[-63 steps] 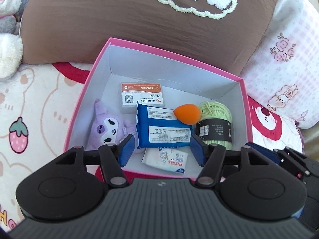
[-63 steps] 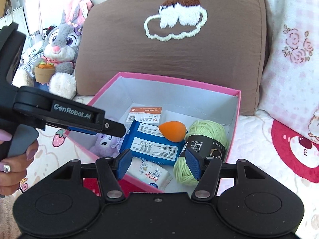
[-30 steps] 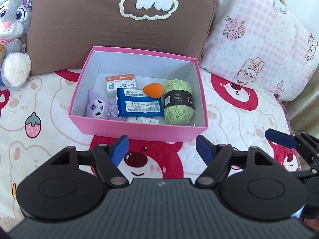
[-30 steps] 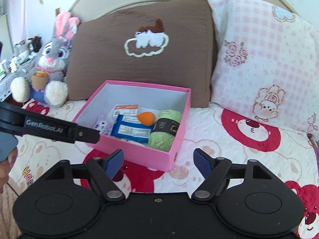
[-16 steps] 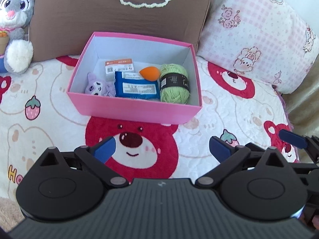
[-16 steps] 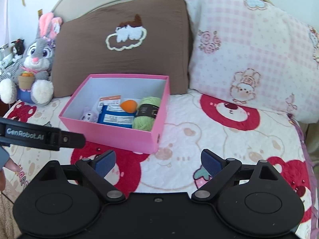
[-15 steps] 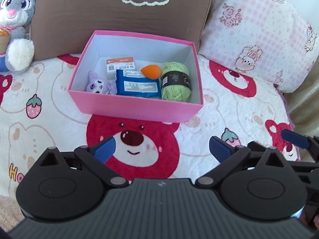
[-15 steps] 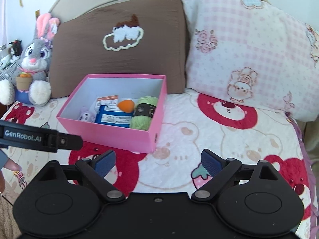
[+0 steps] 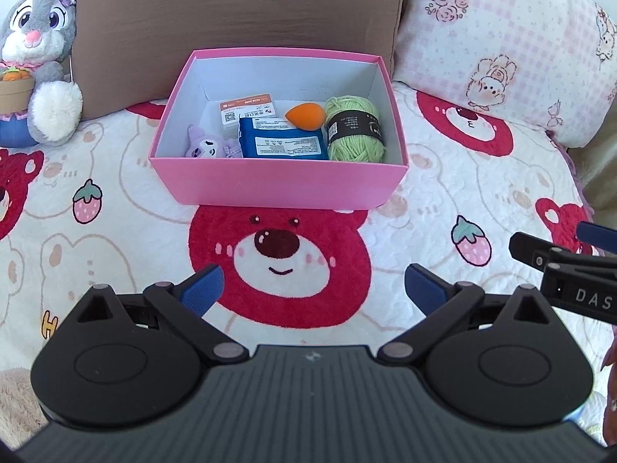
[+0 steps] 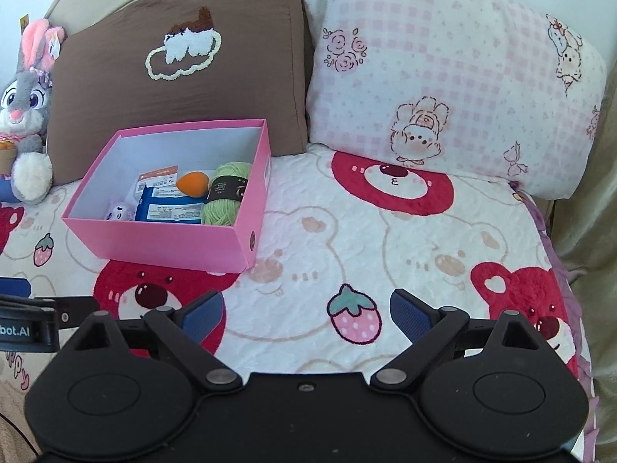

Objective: Organize objects

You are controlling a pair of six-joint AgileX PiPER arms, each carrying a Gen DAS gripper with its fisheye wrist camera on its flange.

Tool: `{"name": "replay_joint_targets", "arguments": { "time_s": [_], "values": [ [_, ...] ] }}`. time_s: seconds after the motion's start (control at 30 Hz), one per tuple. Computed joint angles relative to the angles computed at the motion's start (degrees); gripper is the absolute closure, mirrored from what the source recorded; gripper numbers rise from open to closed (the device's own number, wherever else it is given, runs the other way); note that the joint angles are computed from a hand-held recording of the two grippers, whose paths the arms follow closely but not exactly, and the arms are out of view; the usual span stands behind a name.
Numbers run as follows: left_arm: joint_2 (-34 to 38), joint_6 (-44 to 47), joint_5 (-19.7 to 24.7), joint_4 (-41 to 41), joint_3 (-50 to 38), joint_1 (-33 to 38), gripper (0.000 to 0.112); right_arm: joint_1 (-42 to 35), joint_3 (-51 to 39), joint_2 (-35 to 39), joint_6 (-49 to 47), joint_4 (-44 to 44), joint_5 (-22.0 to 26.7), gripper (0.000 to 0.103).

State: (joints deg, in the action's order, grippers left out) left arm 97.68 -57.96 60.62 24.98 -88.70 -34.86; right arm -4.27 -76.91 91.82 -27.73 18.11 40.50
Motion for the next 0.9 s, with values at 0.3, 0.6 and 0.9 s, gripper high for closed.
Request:
{"name": "replay_joint_targets", "arguments": {
  "time_s": [0.3,0.6,0.9],
  "values": [
    [0.6,0.4,1.4,-0.9,-0.4,0.7,0.011,0.3,0.1,0.4,0.8,0.2,1.8,0.007],
    [0.7,0.7,2.1,-1.5,-0.3,0.5,0.011,-0.5,0.2,0.3,-1.9,2.5,2.6,0.007],
    [0.4,-0.1,1.7,-0.7,0.0,0.3,0.011,-0.6,0.8,0.3,-2.6,2.8,2.3,0.007]
  ]
}}
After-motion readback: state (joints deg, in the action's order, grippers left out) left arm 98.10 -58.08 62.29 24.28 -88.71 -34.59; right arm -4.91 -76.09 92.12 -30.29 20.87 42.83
